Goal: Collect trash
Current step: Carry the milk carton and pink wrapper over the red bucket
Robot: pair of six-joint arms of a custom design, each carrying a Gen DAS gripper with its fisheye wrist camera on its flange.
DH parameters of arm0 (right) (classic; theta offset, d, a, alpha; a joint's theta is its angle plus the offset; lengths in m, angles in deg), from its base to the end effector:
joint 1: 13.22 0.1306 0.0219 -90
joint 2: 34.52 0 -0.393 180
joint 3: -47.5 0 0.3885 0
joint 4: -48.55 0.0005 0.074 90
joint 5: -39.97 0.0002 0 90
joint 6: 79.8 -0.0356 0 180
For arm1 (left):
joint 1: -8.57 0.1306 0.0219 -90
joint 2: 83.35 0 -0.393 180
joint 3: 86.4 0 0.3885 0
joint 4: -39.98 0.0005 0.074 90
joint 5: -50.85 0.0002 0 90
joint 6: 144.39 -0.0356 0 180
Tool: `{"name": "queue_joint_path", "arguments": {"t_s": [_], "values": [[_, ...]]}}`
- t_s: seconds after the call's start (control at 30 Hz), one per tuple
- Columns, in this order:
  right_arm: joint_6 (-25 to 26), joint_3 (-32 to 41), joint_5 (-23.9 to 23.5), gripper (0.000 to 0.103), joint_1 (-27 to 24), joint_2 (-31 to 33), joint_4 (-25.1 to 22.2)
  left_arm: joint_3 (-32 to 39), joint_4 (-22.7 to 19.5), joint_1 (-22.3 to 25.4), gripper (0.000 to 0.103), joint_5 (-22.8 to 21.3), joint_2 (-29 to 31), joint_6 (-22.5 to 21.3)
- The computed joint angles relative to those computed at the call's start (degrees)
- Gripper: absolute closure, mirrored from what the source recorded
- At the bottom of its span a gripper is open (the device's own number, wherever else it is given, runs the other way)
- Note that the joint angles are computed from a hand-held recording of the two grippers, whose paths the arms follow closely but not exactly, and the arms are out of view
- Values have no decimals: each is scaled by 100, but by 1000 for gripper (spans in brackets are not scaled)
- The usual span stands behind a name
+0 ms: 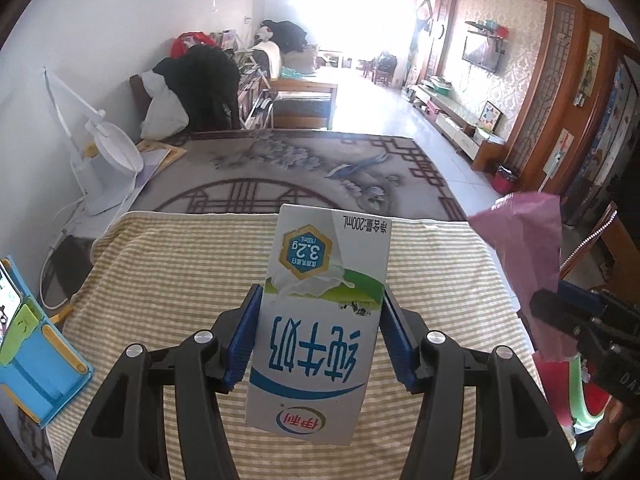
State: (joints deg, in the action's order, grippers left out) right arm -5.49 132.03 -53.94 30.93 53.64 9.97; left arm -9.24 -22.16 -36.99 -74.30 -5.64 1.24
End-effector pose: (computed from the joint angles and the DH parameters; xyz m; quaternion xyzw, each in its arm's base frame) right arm 0.3416 0.3343 0.4251 -0.2380 0.8823 0.2290 0.3353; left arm 0.2760 -0.2529 0.4192 -0.1523 0.9165 0.0124 0.3696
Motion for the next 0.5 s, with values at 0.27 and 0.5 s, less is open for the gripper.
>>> {"name": "queue_joint_path", "arguments": {"t_s": [0.27, 0.5], "values": [[-57, -370, -201, 71, -206, -329, 185, 328, -122, -230, 49, -72, 317, -31], [92, -627, -497, 71, -521, -584, 266, 724, -334, -482, 49, -219, 694, 170]]}}
